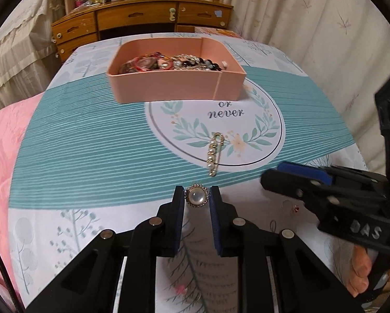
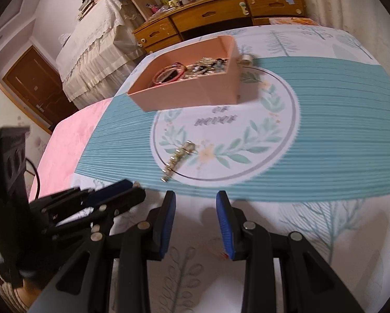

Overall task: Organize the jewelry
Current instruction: 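Grasp the pearl safety-pin brooch with the right gripper while the left holds the pearl stud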

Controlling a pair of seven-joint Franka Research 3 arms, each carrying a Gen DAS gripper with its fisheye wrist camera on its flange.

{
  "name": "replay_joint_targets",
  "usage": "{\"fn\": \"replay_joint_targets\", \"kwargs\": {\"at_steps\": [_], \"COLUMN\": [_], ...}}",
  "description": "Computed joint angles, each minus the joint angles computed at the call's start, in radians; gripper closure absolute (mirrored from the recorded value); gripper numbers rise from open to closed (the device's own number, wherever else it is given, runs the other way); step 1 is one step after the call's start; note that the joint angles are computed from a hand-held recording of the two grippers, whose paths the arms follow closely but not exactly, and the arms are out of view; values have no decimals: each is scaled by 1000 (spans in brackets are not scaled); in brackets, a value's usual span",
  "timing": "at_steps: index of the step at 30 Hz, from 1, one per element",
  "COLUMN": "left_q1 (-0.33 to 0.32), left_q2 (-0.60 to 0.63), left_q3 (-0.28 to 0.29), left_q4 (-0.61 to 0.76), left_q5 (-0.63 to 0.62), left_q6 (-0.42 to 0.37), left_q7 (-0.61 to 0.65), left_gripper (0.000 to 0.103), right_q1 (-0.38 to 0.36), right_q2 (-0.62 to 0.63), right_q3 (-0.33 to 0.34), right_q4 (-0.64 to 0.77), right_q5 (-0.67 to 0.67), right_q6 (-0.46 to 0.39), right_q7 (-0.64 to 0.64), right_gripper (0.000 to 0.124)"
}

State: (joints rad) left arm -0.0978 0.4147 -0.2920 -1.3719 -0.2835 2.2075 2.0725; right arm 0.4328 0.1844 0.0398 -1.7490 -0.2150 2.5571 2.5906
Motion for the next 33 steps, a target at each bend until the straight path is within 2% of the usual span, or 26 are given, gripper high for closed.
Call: {"fn": "replay_joint_targets", "kwargs": {"at_steps": [2,6,10,12,21,24,26,29,31,33], "left_q1": [10,23,27,29,74,82,90,98,100,103], "left_q2": [-10,-21,-18,-11,19,33,38,40,40,37], "left_q3": [0,7,25,33,30,26,23,21,20,19], "left_q4": [-12,-21,-12,-2,44,65,72,74,76,73], "left_q5": [-15,-30,-13,1,-14,-22,-31,-42,-47,-51], "left_q6": [7,25,37,43,41,33,29,25,24,25], "left_q7": [4,-6,-52,-85,-148,-149,-147,-145,-146,-144], "left_gripper": [86,86,86,86,86,86,86,86,86,86], "right_q1": [-3,11,32,48,144,154,161,159,151,131], "right_q2": [31,123,221,279,510,505,522,508,465,420], "right_q3": [1,-15,-28,-38,-102,-111,-117,-118,-114,-99], "right_q4": [44,183,344,444,865,856,887,867,795,717], "right_q5": [14,17,33,33,-64,-68,-76,-72,-65,-40], "right_q6": [-5,-87,-216,-306,-668,-674,-701,-696,-659,-601], "right_q7": [-18,-31,-67,-79,-149,-154,-152,-141,-125,-112], "right_gripper": [91,91,91,91,91,92,98,108,116,117]}}
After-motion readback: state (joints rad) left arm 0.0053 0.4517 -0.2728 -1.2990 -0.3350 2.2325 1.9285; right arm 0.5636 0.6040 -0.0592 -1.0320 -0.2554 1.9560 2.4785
